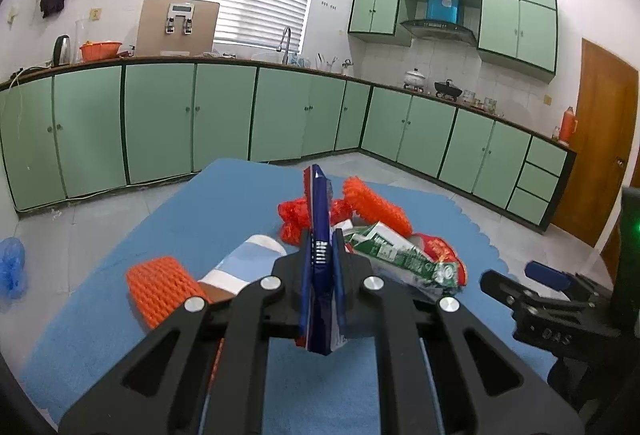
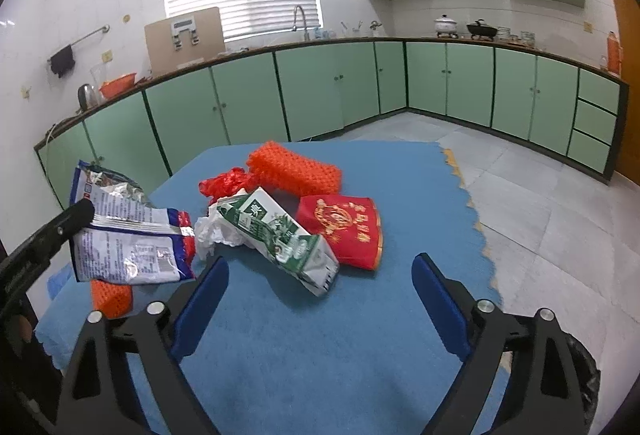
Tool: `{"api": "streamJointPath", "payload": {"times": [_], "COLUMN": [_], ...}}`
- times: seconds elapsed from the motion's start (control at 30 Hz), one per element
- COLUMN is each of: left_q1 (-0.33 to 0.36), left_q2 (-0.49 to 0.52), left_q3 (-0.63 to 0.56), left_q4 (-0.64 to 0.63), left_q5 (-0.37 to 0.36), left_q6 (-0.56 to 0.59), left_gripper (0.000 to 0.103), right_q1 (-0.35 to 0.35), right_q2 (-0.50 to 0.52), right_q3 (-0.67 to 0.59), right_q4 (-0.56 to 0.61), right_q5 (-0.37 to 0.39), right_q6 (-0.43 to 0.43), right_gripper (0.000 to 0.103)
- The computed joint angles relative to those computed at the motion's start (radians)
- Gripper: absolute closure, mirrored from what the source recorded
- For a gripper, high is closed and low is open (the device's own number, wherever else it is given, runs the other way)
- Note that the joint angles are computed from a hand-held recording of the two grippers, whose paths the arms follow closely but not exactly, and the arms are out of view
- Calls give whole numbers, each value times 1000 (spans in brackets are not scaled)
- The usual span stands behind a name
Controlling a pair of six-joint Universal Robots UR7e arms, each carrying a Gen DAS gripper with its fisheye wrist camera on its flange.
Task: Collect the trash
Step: 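Grasp the green-white milk carton with the right gripper while the left gripper holds the bag, then lift the bag and carton and carry both over the black bin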
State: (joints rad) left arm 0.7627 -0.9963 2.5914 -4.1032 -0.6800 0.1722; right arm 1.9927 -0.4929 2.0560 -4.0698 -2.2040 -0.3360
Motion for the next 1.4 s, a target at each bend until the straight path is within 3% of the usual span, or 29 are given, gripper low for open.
{"api": "streamJointPath", "payload": {"times": [0.63,0.73,0.77,0.93,1.1,1.4], "left_q1": [91,103,108,108,102,66], "left_q2": [61,65,62,55,51,26], "left_q3": [-68,-73,-75,-84,-79,-42], "left_q4": [-1,5,16,39,50,71], "left_q5": [-37,-40,-43,-38,-29,-34], "left_q6": [82,81,76,75,77,47], "left_gripper": [94,94,94,94,94,94], "right_q1": [-57,-71,-78,-69,-45,-16], "right_q2": [25,13,3,-8,-30,-87], "right_q3": [-128,-125,-116,-82,-29,79], "right_q4": [251,307,327,325,312,222], "right_q5": [-3,24,51,66,31,32], "right_q6": [19,41,48,56,106,139], "right_gripper": [23,36,44,45,51,57]}}
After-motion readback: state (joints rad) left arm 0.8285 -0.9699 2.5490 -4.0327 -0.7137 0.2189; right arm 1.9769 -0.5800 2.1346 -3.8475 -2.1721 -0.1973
